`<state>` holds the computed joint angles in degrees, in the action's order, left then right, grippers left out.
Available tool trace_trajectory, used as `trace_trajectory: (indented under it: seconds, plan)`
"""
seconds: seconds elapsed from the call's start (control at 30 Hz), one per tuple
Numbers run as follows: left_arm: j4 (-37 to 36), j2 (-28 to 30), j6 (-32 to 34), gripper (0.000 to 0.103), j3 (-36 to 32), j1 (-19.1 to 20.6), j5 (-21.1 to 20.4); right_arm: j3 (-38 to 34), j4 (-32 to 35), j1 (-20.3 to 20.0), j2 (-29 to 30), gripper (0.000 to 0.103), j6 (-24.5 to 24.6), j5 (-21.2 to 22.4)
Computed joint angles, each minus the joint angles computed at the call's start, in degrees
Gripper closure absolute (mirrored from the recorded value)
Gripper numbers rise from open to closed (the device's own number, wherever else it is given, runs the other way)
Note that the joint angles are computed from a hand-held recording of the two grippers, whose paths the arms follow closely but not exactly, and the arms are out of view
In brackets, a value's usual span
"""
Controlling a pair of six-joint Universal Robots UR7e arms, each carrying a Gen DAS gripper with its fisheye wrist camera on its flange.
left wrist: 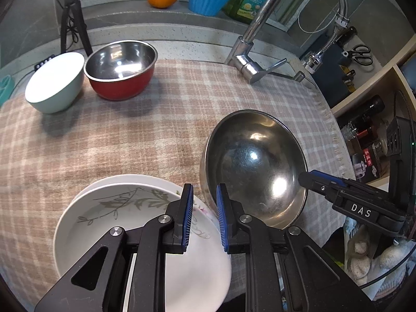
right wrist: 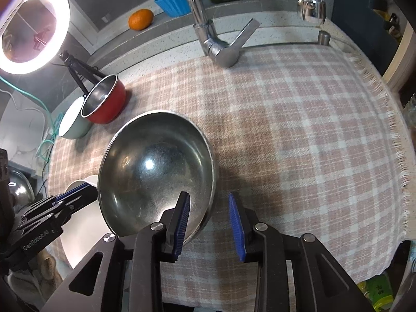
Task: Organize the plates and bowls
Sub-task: 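Lower the steel bowl onto the plates and open both grippers, then move both grippers to the red steel bowl and grasp its rim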
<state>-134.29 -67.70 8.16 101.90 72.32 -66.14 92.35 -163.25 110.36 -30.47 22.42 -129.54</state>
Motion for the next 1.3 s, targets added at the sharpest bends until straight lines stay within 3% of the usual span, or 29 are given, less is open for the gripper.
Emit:
trace_trajectory:
  seconds: [0.3, 0.63, 0.8, 0.97, 1.3]
  plan:
    - [-2.56, -1.77, 2.03, 0.087, 0.68, -0.63, 1.77, -2.47, -3.32, 2.17, 1.19, 0.075, -4.24, -2.83]
    - [-3.75, -2.02, 3.35, 0.087, -2.05, 0.65, 3.48, -10.08, -4.59, 3.3, 5.21, 0.075, -9.17, -0.65]
    - [-3.03, -0.87, 4.07, 0.087, -5.19, 2.06, 3.83, -16.6, -0.56, 3.53, 8.31, 0.064, -10.7, 2.02]
    - [-2.48, 0.64, 4.95, 0.087, -8.74, 3.27, 4.69, -24.75, 4.77, 3.82, 12.38, 0.063, -12.38, 2.51]
    - [-0.53, 4.12, 7.8, 0.087, -16.21, 5.28, 5.05, -40.8, 15.83, 2.95, 20.02, 0.063, -11.03, 4.21]
